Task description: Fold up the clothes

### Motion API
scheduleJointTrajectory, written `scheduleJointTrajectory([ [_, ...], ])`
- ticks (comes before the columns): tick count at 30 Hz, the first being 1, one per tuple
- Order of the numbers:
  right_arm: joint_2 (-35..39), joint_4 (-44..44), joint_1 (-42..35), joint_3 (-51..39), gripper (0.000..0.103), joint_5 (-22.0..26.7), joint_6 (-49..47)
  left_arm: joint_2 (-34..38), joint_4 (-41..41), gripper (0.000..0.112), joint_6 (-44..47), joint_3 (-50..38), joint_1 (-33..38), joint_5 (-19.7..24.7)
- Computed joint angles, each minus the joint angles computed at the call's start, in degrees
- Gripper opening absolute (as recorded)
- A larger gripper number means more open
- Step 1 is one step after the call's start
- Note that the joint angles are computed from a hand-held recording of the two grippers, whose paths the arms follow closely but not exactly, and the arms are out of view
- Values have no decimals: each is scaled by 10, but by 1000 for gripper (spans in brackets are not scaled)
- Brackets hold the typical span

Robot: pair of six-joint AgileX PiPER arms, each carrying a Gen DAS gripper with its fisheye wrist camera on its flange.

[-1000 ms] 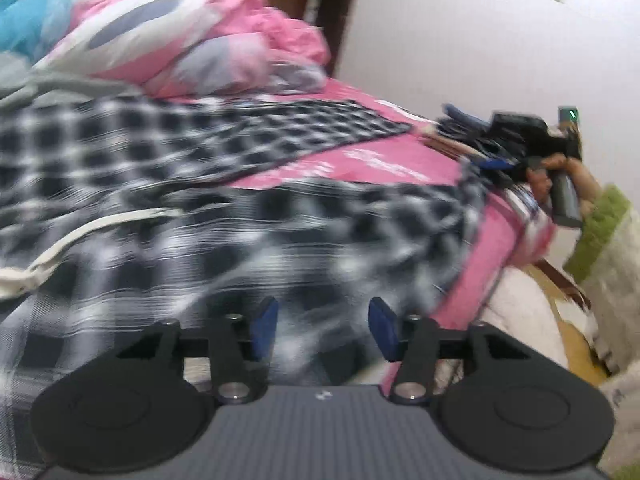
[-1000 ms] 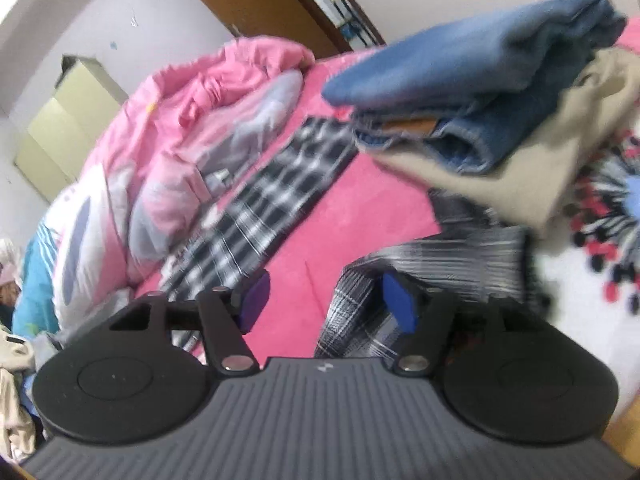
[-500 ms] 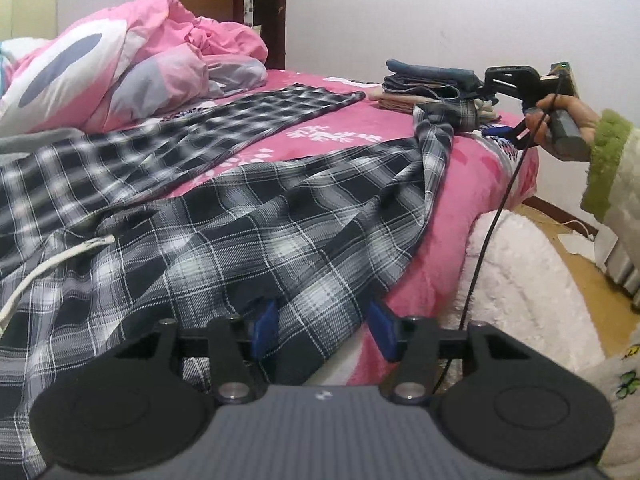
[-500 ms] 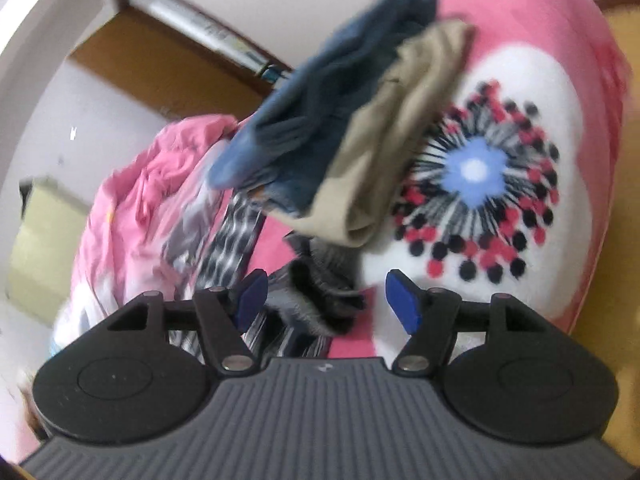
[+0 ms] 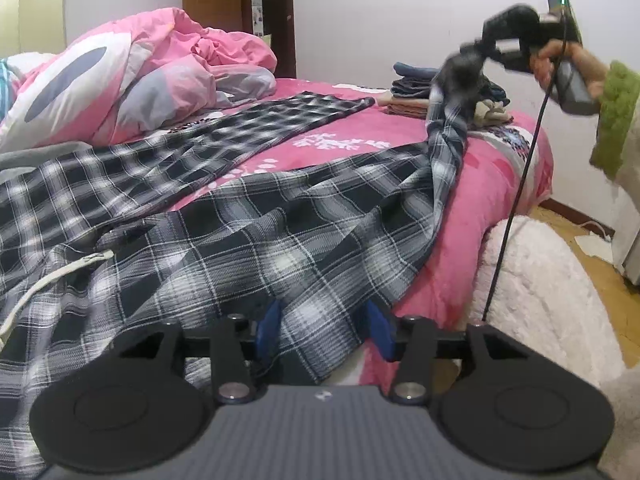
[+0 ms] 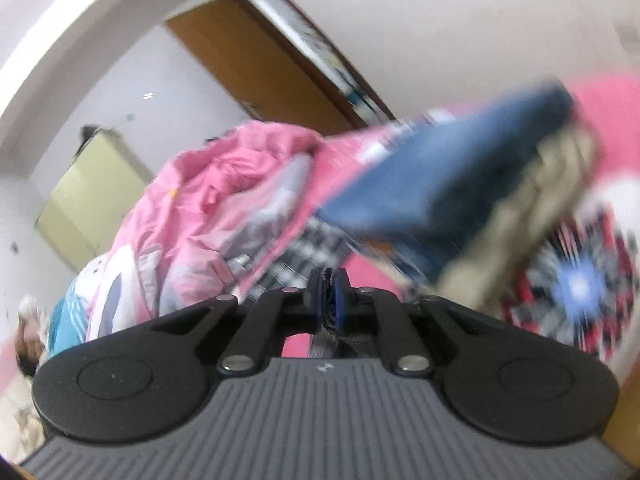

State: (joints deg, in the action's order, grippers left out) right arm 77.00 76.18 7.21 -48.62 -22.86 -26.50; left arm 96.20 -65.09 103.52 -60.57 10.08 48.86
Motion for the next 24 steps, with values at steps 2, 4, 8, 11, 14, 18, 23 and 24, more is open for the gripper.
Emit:
scheduleJointTrajectory([
  [2,2,32,-13,-42,4,19,-65,2,-4,56,-9,0,-3,1],
  [4,8,56,-28,-83,4,40,-115,1,-5,59,-13,-1,-6,1],
  [8,13,70,-42,-144,3,66,-160,1,-9,65,-15,0,-14,0],
  [11,29,106,-37,-184,3,64,-217,-4,-26,63,14,12,-22,-8],
  [14,30,72,-30,-188,3,61,-186,-15,-49,35,52,35,-40,-49],
  [18,-13,14,-19,-143,3,25,-122,-4,-43,5,12,11,-37,-38],
  [23,-81,22,-28,-86,0,-32,-124,30,-20,4,-134,-71,3,52],
  [24,-89,30,-37,-83,0,-29,-130,44,-15,3,-170,-95,12,77],
])
